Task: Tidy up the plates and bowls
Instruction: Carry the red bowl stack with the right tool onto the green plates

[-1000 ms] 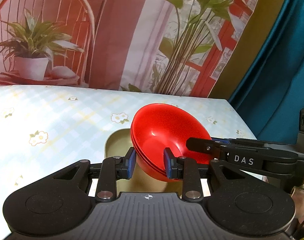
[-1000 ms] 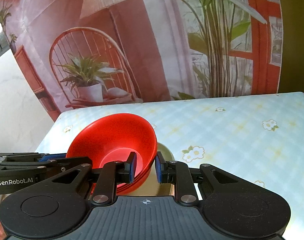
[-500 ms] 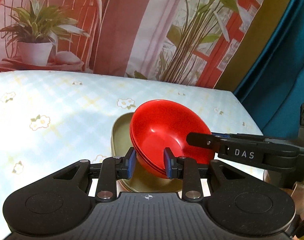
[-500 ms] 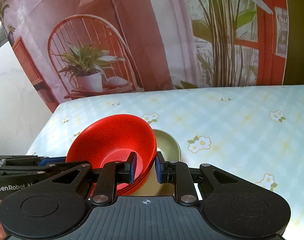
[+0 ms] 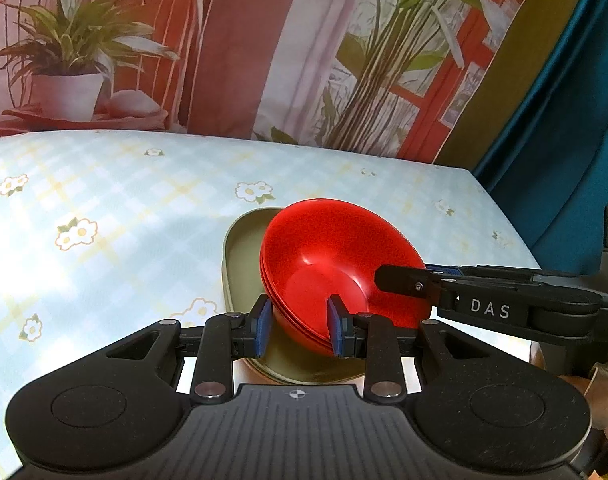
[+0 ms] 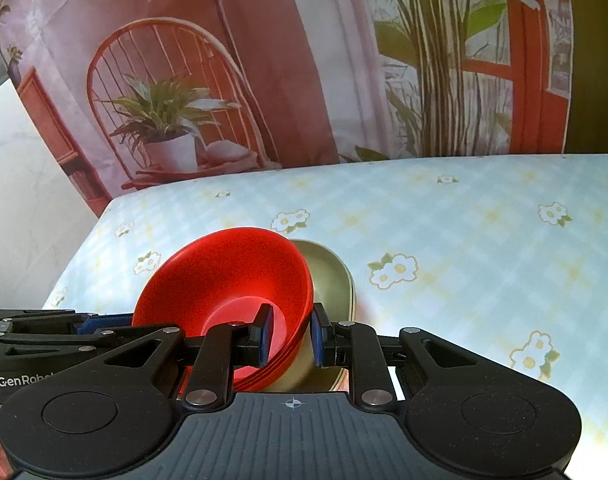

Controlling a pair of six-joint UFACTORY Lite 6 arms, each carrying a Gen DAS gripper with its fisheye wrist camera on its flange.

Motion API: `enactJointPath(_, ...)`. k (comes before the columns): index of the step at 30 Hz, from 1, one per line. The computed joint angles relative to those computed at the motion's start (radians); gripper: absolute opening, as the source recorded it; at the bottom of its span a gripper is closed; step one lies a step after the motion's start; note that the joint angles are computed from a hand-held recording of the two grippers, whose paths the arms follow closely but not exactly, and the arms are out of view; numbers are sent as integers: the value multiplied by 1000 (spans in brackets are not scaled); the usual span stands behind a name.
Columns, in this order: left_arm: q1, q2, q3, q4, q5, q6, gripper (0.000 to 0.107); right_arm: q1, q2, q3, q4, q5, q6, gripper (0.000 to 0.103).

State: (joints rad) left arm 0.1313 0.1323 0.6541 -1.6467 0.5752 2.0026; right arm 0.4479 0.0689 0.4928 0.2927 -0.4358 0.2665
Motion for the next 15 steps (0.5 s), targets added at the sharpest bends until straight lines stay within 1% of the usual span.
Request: enactJointPath(15,-17,36,15,-20,-25,13,31,1,54,20,-29,-9,35,19)
